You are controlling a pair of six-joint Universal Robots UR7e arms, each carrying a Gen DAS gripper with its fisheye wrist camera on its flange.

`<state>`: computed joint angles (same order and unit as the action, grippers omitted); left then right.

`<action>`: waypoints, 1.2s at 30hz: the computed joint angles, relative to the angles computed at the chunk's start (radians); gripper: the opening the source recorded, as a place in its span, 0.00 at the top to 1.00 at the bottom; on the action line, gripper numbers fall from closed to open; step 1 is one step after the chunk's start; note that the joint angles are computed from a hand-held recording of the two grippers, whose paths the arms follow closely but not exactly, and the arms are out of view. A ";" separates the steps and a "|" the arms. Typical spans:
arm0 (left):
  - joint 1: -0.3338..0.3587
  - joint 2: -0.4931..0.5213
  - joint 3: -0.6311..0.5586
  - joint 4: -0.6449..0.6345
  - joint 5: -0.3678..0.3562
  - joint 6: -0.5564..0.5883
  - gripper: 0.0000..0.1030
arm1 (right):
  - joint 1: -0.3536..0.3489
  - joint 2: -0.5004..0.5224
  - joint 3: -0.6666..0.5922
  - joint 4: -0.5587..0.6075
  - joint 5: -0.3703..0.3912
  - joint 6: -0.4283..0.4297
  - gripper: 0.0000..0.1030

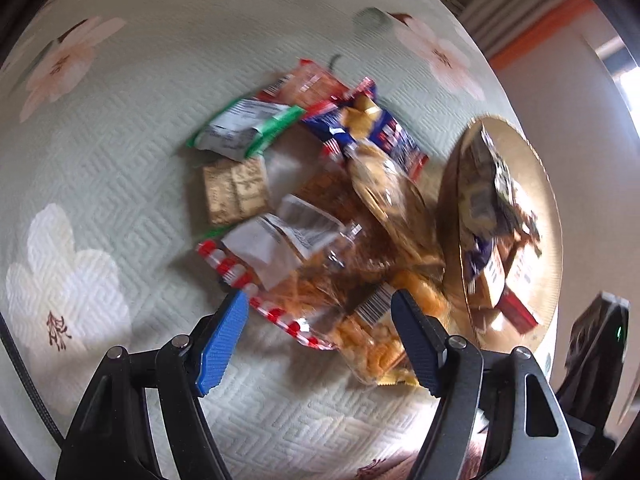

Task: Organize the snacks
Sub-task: 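Withdraw both open tools from the plate back toward the snack pile, then grasp the orange-labelled rice cracker bar with the left tool while the right tool grasps the yellow wafer pack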

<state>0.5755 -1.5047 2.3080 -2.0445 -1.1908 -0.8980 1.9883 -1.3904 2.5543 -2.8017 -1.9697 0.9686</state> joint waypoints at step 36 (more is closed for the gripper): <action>-0.028 0.181 0.109 -0.356 -0.166 0.119 0.37 | -0.081 0.155 -0.093 -0.027 -0.030 -0.216 0.58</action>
<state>0.5471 -1.3239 2.4169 -2.4003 -1.3564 -0.7791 1.9069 -1.2355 2.4610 -2.8287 -2.0001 0.7524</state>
